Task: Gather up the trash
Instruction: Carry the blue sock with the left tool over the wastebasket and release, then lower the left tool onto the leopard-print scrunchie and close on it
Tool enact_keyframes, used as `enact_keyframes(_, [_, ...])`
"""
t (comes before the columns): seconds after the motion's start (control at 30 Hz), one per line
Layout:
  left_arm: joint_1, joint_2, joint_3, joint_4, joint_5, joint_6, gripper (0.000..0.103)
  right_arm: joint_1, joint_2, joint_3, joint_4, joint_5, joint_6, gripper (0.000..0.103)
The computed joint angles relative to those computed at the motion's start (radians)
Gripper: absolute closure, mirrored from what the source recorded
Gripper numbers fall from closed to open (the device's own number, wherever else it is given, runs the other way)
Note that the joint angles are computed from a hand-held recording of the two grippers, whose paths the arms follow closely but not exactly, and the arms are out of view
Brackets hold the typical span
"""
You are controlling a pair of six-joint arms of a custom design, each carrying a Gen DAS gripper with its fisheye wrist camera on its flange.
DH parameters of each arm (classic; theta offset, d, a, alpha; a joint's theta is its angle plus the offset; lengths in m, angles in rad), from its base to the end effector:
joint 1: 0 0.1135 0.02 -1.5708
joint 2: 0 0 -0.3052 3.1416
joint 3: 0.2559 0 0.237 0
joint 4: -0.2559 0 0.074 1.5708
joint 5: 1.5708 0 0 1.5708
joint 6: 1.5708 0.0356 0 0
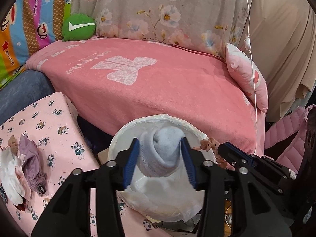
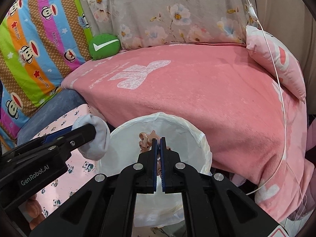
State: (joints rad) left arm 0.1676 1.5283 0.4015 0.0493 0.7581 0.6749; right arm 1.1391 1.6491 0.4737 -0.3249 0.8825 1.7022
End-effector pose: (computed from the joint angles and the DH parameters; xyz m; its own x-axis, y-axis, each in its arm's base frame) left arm 0.2082 0.0104 0.1492 -0.5532 0.3666 -0.7481 0.6987 0.6932 -0.1769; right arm 0.1063 0.1650 0.1329 -0.4947 0.4312 -0.7545 0.4864 0.8569 0.1708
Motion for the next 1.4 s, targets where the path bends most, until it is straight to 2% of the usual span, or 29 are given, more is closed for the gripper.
enact_keyframes(0.07, [-0.008,-0.006,-0.019,0.055,-0.006,-0.036,0.034,-0.004,0.003,-0.002,0.001,-0.002,0.007,0.095])
enact_keyframes(0.13, [-0.006,-0.009,-0.02,0.063,-0.001,-0.041,0.031,-0.004,0.011,-0.004,0.002,-0.004,0.017,0.087])
enact_keyframes(0.23, [0.002,0.001,-0.008,0.06,-0.001,-0.045,0.03,0.003,0.012,0.005,-0.026,0.002,0.047,0.078])
enact_keyframes(0.43, [0.037,0.023,0.005,0.058,-0.001,-0.046,0.03,0.024,0.024,0.047,-0.097,0.014,0.082,0.066])
enact_keyframes(0.57, [0.081,0.023,0.006,0.055,0.004,-0.022,0.03,0.028,0.042,0.076,-0.098,0.009,0.058,0.065])
enact_keyframes(0.73, [0.174,0.054,0.046,0.016,0.024,0.015,0.03,0.031,0.079,0.133,-0.08,0.003,-0.003,0.059])
enact_keyframes(0.97, [0.312,0.107,0.117,-0.017,0.021,0.057,0.03,0.032,0.152,0.242,-0.035,-0.011,-0.12,0.058])
enact_keyframes(1.4, [0.576,0.317,0.384,-0.132,0.036,0.126,0.029,0.029,0.337,0.537,0.072,-0.069,-0.418,0.058])
